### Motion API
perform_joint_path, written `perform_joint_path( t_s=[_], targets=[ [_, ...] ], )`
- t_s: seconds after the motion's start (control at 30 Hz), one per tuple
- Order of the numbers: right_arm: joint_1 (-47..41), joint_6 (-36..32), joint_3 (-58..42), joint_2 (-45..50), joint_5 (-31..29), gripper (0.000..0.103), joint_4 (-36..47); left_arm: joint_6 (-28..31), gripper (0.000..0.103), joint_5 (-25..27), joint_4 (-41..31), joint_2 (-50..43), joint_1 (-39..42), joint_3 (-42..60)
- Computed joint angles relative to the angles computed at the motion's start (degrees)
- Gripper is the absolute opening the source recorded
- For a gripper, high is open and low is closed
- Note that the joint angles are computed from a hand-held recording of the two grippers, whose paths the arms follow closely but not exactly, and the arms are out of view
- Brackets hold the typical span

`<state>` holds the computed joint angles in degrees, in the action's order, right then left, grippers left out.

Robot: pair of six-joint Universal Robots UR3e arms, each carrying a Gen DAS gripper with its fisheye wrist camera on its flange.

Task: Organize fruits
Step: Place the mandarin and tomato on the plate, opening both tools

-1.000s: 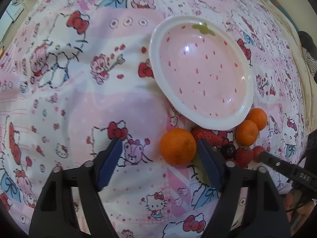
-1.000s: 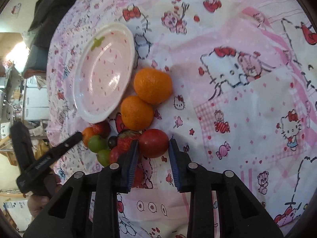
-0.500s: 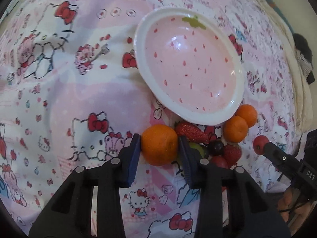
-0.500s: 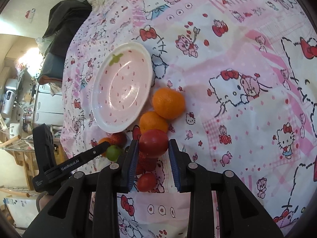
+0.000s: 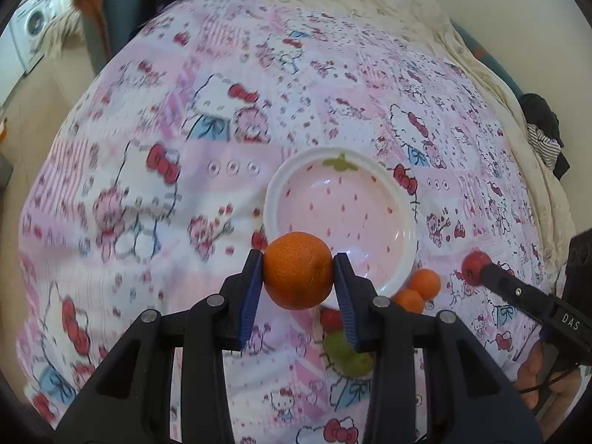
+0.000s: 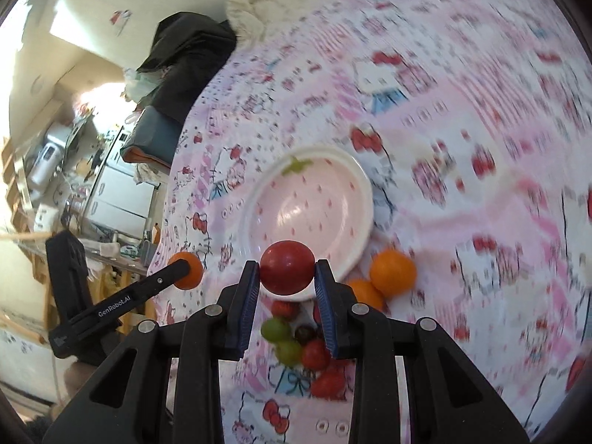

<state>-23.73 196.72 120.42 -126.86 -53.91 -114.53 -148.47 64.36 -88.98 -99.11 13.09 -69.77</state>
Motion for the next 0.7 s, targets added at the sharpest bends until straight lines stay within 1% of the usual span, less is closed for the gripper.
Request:
perform_joint_path(
  t_s=[0.03, 0.13, 0.17, 0.27, 0.5, 0.63, 0.7],
  targets=[
    [1.3, 0.5, -0.9, 2.8, -1.0, 0.032, -3.0, -0.6, 0.034, 0.4, 0.6, -1.2, -0.9, 1.3],
    [2.6, 0.9, -2.8, 8.6, -2.1, 0.032, -7.9, -2.2, 0.034, 1.6, 2.6, -4.8, -3.7, 5.1],
    [3.3, 1.3, -4.0, 11.4, -3.4, 0.032, -9.8, -2.2, 0.034, 1.9, 3.3, -5.8, -4.5, 5.8],
    [4.3, 1.5, -6.0, 17.1, -4.5, 0.032, -13.4, -3.0, 0.034, 3.2, 5.2, -9.5, -7.1, 8.2],
    [7.3, 0.6, -11.2, 29.7, -7.0, 0.032, -19.1, -6.7, 0.034, 7.1, 9.1, -18.4, -11.4, 13.0],
    [8.3, 0.1, -13.1, 34.9, -7.5, 0.032, -20.3, -6.1, 0.034, 7.9, 10.7, -21.7, -12.7, 14.7],
    [8.9, -0.5, -14.2, 37.0, -7.5, 0.032, -20.4, -6.5, 0.034, 7.7, 9.9, -23.5, -12.9, 16.3]
  ],
)
